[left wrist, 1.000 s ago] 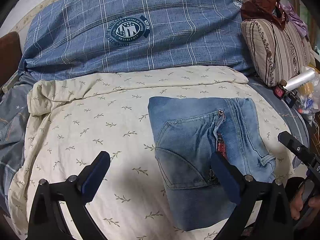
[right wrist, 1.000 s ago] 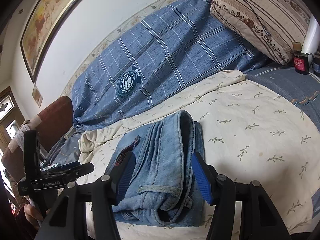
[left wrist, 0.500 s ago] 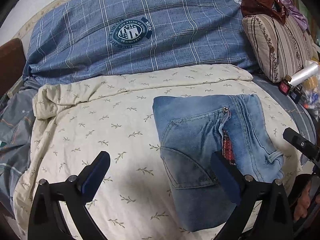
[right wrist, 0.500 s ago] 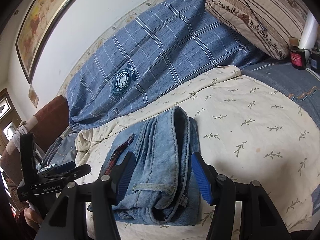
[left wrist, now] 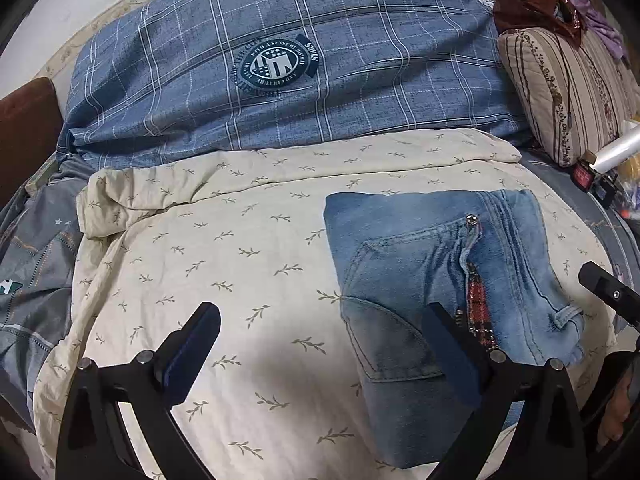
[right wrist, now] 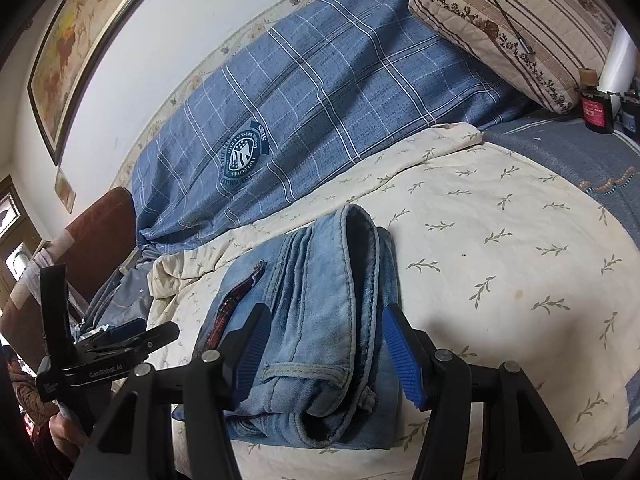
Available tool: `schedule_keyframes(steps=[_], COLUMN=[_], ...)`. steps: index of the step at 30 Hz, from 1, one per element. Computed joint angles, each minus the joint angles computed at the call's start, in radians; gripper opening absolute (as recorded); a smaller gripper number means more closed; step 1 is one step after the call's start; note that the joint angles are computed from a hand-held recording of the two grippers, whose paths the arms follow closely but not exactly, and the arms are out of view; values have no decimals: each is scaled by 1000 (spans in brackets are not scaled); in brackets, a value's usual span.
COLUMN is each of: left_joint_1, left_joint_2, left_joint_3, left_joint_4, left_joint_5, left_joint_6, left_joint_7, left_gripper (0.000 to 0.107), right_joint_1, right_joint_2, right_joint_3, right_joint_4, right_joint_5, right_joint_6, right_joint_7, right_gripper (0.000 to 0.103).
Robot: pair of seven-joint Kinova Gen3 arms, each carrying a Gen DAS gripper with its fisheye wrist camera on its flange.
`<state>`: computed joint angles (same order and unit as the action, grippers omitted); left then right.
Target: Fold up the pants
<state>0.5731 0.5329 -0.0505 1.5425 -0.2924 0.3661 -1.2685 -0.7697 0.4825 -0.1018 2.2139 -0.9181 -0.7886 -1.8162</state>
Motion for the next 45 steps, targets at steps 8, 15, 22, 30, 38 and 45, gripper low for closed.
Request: schedule_keyframes(steps=[8, 15, 22, 30, 38, 45], left_joint_1=[-34, -109, -92, -150, -312, -351], left_joint_2=[8, 28, 32, 41, 95, 122], left_joint_3=[35, 111, 87, 139, 287, 307], left_joint_4=[-12, -40, -42, -59, -146, -173], left_joint_5=[22, 115, 126, 175, 355, 468], left_joint_6=[19, 60, 55, 76, 189, 217], left_joint_7=[-28, -121, -128, -172, -383, -504], left_gripper=[100, 100, 100, 100, 100, 100], right_joint_1=[16, 27, 26, 24, 67, 156], right_joint_2=[2, 4, 7, 9, 9, 22], right_joint_3=[0, 12, 22, 30, 16, 1], right_joint_4=[-8, -20, -23, -27, -9, -9], right_joint_5=[20, 41, 50, 45, 99, 279], right_joint_6=[34, 86, 103, 115, 126, 173], right_joint_7=[-10, -24, -42, -43, -136, -284], right_gripper=[64, 66, 66, 66, 66, 66])
